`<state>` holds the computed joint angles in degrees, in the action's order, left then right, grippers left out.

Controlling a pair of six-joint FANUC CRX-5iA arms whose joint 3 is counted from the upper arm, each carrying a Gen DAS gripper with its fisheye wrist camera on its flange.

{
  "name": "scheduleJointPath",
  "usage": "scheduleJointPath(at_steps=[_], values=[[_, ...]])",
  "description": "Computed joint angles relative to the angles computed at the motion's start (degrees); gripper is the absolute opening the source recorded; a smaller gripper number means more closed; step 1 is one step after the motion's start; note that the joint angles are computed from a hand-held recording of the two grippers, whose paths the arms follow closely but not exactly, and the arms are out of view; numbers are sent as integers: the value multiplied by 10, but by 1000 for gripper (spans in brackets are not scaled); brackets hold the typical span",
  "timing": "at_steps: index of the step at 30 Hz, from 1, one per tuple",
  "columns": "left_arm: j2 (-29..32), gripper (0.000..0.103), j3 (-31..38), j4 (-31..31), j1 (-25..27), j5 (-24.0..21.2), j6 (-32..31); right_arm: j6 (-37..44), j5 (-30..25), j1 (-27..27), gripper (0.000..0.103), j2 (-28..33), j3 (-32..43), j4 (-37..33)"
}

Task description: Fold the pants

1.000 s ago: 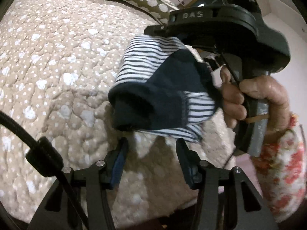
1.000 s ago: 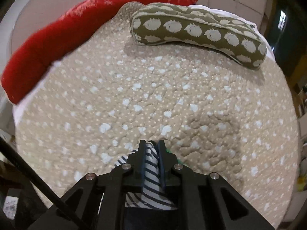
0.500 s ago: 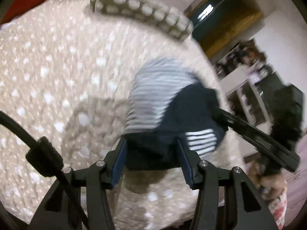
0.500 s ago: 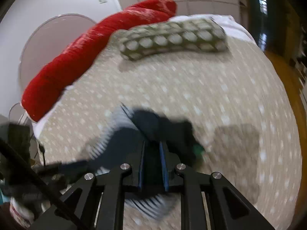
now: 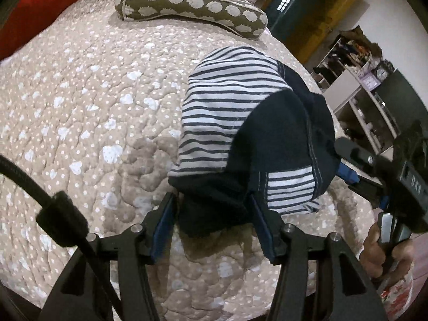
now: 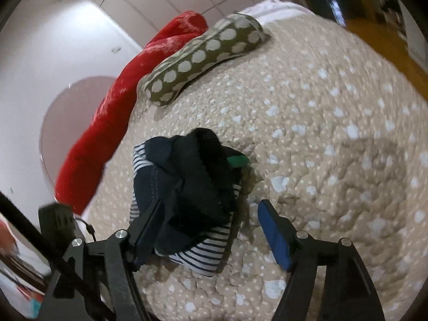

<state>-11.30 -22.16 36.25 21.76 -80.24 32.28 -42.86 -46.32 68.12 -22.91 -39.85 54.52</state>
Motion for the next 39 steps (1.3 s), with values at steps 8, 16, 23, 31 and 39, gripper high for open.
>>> scheduleJointPath(at_steps=[8,16,23,31,39], values=[[-26,57,-13,-11,2,19,-22,-76,83,-48,76,23,-22,44],[-41,57,-13,-14,11,15,-34,-98,84,-54,76,32,-29,72],[-42,57,-11,-12,24,9,-37,-102,65,-41,76,34,-28,72],[0,57,16,50,65,-46,-33,-103,64,-43,76,37,-30,82],[120,62,91,88,41,-70,54,-76,43,-32,78,46,-19,73]])
